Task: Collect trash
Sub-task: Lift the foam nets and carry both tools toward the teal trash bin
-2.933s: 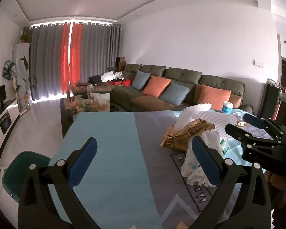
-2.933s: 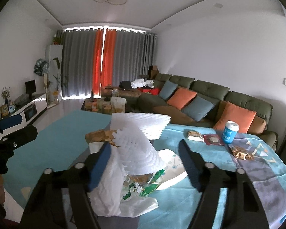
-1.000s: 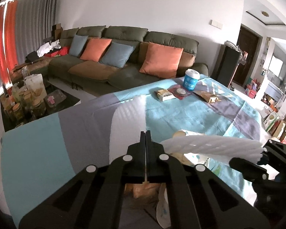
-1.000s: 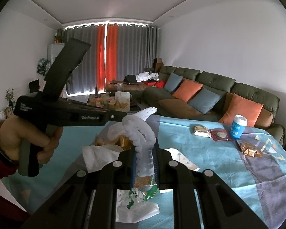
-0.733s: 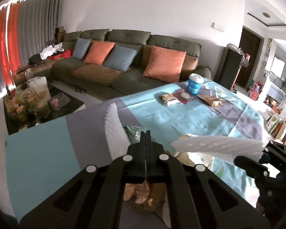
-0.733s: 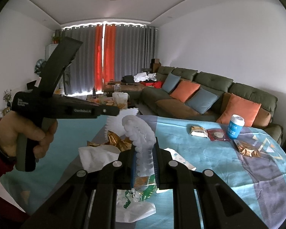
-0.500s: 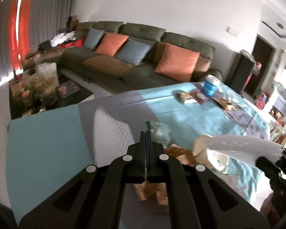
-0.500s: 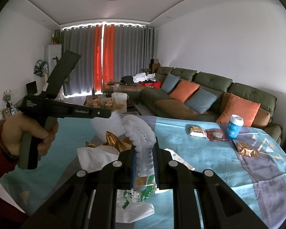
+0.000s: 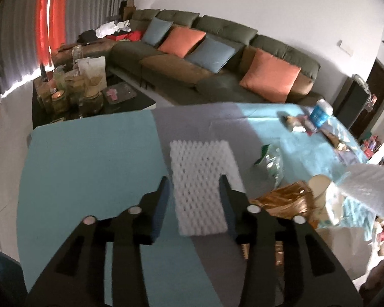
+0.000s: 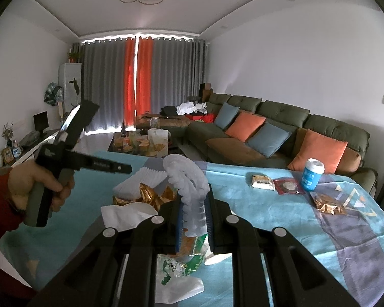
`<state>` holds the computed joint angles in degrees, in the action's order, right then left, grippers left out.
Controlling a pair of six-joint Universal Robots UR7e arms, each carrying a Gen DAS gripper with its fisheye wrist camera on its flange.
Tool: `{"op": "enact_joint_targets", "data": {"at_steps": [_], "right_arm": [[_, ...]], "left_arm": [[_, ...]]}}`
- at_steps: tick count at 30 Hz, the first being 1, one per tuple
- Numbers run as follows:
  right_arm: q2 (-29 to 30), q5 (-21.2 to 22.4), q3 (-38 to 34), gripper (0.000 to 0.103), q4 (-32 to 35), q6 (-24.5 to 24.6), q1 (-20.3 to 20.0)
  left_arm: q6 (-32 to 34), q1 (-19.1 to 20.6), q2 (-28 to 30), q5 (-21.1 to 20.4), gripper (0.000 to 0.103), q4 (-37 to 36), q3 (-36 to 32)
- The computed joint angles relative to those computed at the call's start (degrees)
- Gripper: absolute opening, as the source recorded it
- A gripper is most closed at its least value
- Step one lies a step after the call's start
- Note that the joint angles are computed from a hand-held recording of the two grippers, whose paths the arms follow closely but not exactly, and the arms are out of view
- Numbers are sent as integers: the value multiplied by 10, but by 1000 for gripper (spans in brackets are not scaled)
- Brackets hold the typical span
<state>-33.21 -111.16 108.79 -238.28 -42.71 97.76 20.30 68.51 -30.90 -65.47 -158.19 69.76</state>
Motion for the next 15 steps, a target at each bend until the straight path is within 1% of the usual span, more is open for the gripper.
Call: {"op": "enact_joint_targets", "data": {"at_steps": [1,3,5,8,9,10,12,13,15], "right_arm": [[0,0,0,13,-1,0,0],[-1,0,1,13,-3,0,-1],[-2,1,2,13,-5,-1,-1],[-2,4,5,13,-10,-2,0],[-3,6,7,13,-11,-2,0],[-4,6,8,13,-12,-2,0],[-6,7,10,13,-15,-1,-1],[-6,7,10,13,-16,0,-1],[-7,9,11,13,-18,1,-2]], "left_arm": [[-4,1,3,1,54,4,-3],[-13,4,9,-1,57,21,-14],[-17,6,15,-7,68,40,-23],[-21,5,28,0,67,58,-37],[-24,5,31,-1,65,65,-40],[-25,4,34,1,60,66,-40],[-27,3,40,6,60,73,-43],[-31,4,42,0,58,82,-47],[-37,5,48,7,52,86,-51]]}}
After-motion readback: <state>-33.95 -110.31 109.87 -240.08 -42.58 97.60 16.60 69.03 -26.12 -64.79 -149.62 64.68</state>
